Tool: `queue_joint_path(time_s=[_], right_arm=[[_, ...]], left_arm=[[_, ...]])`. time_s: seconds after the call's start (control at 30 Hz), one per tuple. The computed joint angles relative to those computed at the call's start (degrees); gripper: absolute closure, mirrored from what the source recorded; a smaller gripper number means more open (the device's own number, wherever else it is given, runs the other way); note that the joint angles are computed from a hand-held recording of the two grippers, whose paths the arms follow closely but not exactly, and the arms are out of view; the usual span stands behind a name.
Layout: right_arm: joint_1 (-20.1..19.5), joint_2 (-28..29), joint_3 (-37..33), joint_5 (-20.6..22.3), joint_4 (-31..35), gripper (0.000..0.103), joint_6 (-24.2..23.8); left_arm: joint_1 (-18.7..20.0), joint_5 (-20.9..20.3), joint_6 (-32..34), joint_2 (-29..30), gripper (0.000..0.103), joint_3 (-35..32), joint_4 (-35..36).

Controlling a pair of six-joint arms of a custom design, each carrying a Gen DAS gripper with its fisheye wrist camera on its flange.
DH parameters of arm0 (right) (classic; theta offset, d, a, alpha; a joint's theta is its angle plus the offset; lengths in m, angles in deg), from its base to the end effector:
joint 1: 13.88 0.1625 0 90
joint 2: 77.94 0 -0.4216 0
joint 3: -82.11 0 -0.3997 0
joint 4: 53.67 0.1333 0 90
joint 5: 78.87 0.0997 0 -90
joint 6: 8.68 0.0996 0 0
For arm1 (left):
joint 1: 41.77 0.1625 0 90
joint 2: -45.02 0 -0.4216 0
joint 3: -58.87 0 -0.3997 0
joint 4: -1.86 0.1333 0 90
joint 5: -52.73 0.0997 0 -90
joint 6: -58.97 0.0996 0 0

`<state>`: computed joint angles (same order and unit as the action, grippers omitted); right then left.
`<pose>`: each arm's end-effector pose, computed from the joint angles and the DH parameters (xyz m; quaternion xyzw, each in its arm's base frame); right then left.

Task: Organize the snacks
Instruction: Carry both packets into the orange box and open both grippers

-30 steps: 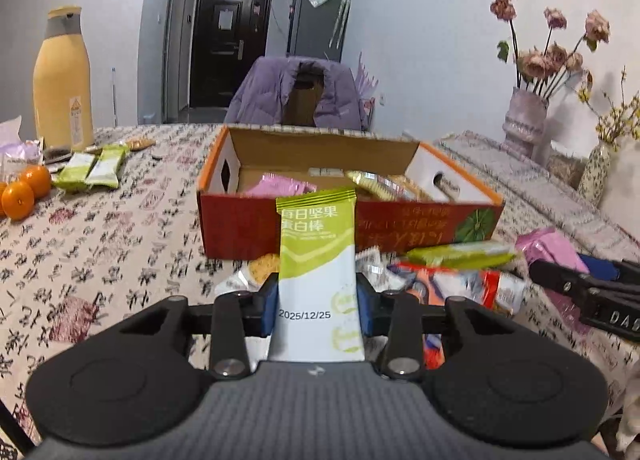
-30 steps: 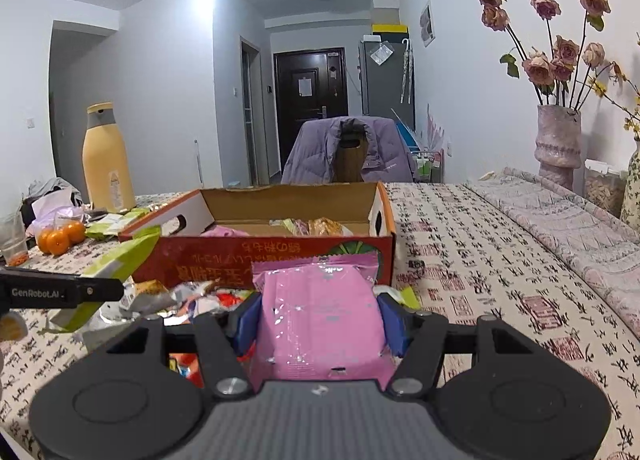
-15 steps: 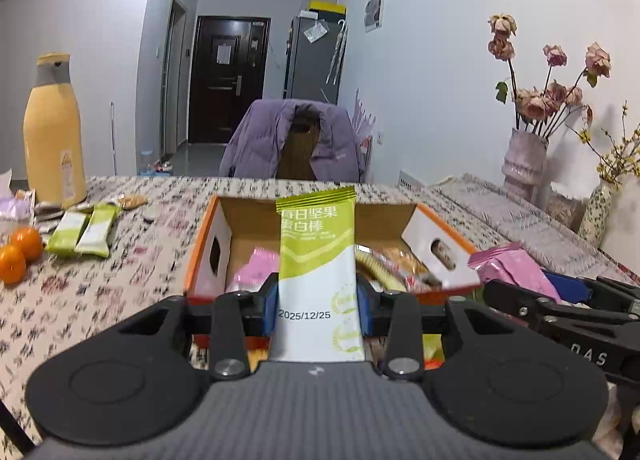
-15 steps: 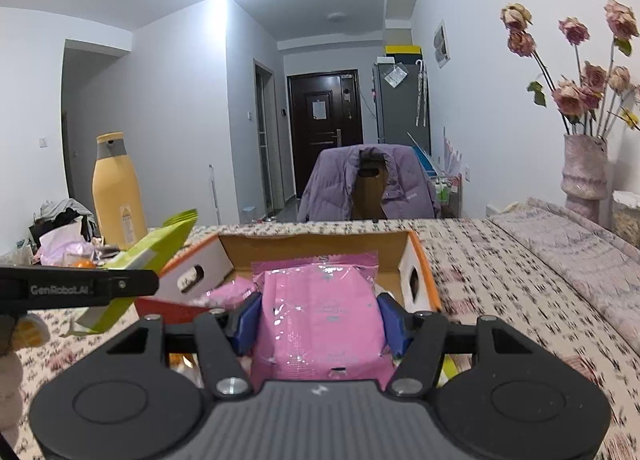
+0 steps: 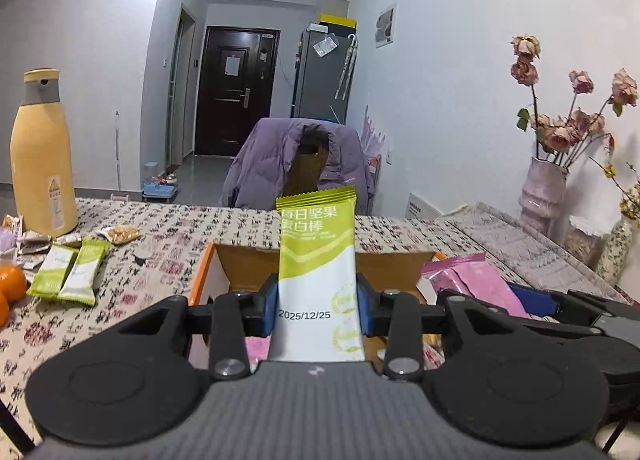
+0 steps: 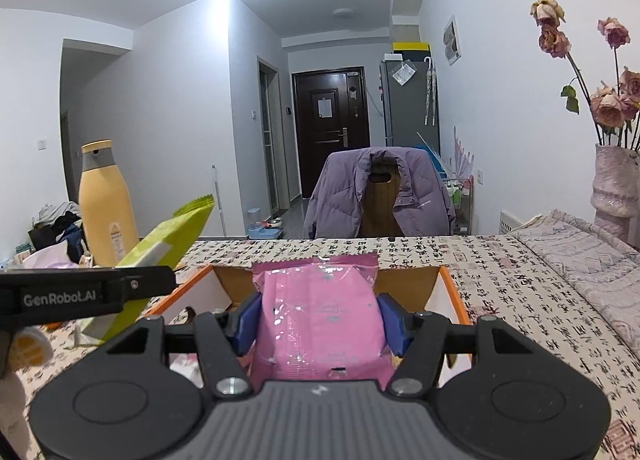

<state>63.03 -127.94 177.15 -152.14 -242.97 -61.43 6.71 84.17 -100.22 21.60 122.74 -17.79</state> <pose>0.0017 -0.7079 0.2278 0.3611 -0.8058 0.4491 0.1365 -0.3034 -0.6719 -0.0409 0.1339 0.7581 -0.5596 0.3070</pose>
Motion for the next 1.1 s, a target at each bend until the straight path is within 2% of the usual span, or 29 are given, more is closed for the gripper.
queue_joint_path(time_s=[0.2, 0.3, 0.6, 0.7, 0.77, 0.8, 0.83, 0.87, 0.9, 0.97, 1.0, 1.07, 1.1], right_arm=[[1.4, 4.1, -5.7, -2.3, 1.3, 0.043, 1.4], [1.3, 6.1, -7.2, -2.4, -0.6, 0.043, 1.8], [0.3, 8.4, -9.0, -3.4, -0.2, 0.043, 1.5], [0.2, 8.2, -8.7, -3.4, 0.0, 0.042, 1.5], [0.1, 8.0, -8.6, -2.9, 0.0, 0.038, 1.8], [0.0, 7.8, -8.4, -2.5, -0.2, 0.034, 2.1], [-0.1, 7.8, -8.6, -2.2, -0.2, 0.023, 2.5], [-0.2, 7.7, -8.5, -1.8, -0.8, 0.016, 2.9], [-0.3, 7.6, -8.3, -1.4, -1.4, 0.016, 3.1], [-0.5, 7.3, -8.0, -0.9, -1.9, 0.011, 3.4], [-0.6, 7.2, -8.0, -0.8, -1.9, 0.008, 3.6], [-0.7, 7.2, -7.9, -0.8, -2.6, 0.000, 4.2], [-0.8, 7.1, -7.7, -0.6, -2.8, 0.000, 4.3]], left_arm=[[1.8, 0.5, 0.3, 2.4, 0.065, -5.6, 2.0], [2.6, -0.6, 0.5, 4.4, 0.065, -9.0, 3.7], [5.0, 0.2, -2.8, 7.8, 0.065, -14.5, 9.6], [5.3, 0.8, -3.8, 7.6, 0.063, -14.1, 10.3], [5.3, 1.0, -3.3, 6.6, 0.057, -12.1, 7.9], [5.2, 1.2, -2.6, 6.0, 0.048, -10.8, 6.3], [5.1, 1.3, -1.6, 5.2, 0.032, -9.0, 3.9], [5.0, 1.1, -0.6, 4.6, 0.022, -7.6, 1.5], [4.8, 0.5, 0.9, 4.1, 0.012, -6.3, -1.1], [4.5, -0.1, 4.3, 3.3, 0.008, -4.0, -6.1], [4.4, 0.0, 5.3, 2.9, 0.002, -3.0, -8.0], [4.3, -0.7, 7.0, 2.5, 0.000, -1.8, -11.0], [4.3, -0.6, 6.9, 2.4, 0.000, -1.8, -10.6]])
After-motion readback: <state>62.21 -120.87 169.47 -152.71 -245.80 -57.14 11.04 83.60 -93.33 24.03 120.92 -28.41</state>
